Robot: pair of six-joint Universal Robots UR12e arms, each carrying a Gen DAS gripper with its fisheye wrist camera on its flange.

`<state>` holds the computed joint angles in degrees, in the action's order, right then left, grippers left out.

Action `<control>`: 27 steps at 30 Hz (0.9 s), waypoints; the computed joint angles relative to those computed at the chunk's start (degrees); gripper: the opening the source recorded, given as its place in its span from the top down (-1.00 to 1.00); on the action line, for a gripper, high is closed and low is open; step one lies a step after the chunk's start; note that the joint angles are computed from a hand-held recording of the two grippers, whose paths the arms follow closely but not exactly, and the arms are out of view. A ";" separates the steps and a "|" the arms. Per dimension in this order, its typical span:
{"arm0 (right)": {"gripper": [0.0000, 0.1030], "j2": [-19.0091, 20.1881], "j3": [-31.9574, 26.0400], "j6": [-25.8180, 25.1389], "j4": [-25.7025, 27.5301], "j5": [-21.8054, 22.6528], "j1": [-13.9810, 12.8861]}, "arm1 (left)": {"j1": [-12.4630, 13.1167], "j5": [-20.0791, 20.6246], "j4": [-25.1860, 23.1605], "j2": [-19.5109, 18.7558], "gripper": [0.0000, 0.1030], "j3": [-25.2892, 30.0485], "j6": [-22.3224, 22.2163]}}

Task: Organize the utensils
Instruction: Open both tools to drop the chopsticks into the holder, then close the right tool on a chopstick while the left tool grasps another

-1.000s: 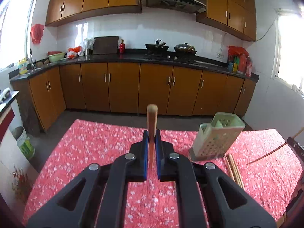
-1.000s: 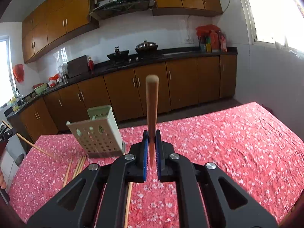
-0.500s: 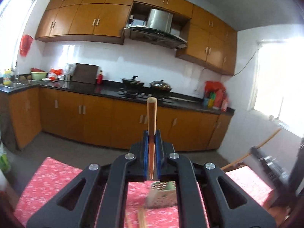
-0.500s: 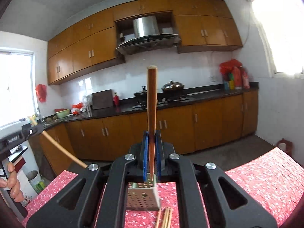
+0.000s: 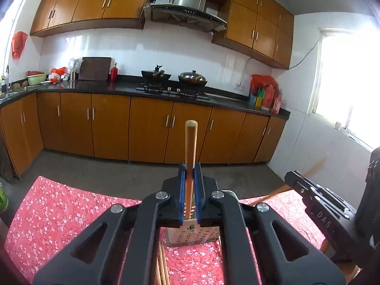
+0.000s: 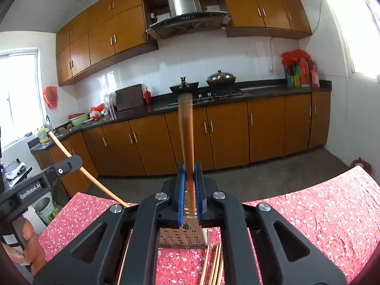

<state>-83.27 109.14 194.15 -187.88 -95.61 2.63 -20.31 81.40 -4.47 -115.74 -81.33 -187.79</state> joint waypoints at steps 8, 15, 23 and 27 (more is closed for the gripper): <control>0.15 -2.03 2.51 0.14 -4.28 -1.93 0.33 | 0.64 1.55 3.45 1.63 0.41 -2.78 -1.11; 0.16 -5.19 8.46 3.93 3.80 -3.78 -0.78 | 2.28 7.23 4.87 5.72 0.20 -11.20 -1.83; 0.74 -4.23 12.39 5.14 19.29 7.19 -1.52 | 4.23 4.53 -8.86 6.87 0.29 -17.73 -0.25; 0.74 -3.59 12.33 5.31 20.94 7.60 -0.79 | 4.66 1.88 -11.31 6.84 0.31 -19.81 0.00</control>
<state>-86.87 121.46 199.46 -166.94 -88.01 1.84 -15.65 83.28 -15.78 -108.90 -101.14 -187.80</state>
